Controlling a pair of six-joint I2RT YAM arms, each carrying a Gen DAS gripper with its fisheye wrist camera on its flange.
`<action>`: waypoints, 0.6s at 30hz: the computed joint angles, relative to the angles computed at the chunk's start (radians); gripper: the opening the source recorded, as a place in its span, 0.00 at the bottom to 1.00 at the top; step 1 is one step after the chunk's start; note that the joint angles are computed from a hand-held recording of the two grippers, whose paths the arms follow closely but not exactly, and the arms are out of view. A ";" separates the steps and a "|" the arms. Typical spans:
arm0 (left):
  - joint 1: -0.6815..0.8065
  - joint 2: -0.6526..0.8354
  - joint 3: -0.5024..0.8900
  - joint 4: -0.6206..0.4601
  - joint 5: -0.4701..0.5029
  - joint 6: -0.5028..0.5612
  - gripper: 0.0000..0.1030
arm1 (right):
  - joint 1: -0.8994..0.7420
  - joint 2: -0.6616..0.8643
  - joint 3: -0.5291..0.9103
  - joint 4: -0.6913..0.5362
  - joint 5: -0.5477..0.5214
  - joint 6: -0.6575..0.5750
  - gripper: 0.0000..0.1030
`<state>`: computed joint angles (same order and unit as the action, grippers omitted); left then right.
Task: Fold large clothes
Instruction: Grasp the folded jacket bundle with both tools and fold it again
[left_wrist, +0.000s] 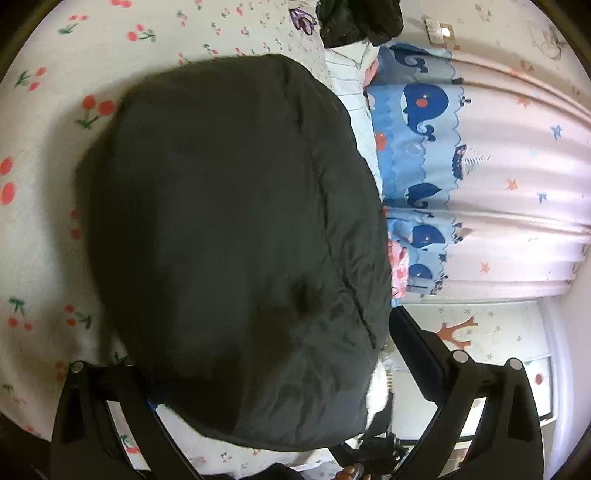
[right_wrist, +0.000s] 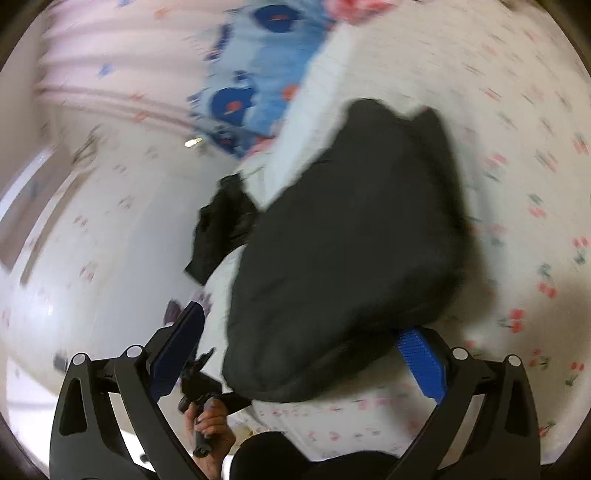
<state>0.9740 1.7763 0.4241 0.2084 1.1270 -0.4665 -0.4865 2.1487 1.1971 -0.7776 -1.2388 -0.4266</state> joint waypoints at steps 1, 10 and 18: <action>-0.017 -0.019 -0.007 0.013 -0.020 -0.014 0.93 | 0.006 0.032 0.014 0.036 -0.020 0.043 0.94; -0.118 -0.526 0.016 -0.135 -0.098 0.025 0.23 | 0.050 -0.187 -0.079 0.391 -0.026 0.321 0.17; 0.061 -0.315 0.053 -0.596 -0.102 0.595 0.31 | -0.155 -0.128 -0.130 -0.014 0.295 -0.223 0.51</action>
<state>1.0345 1.4612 0.4772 -0.3875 1.0248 0.1285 -0.6419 2.0208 1.0675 -0.7921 -0.9433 -0.6497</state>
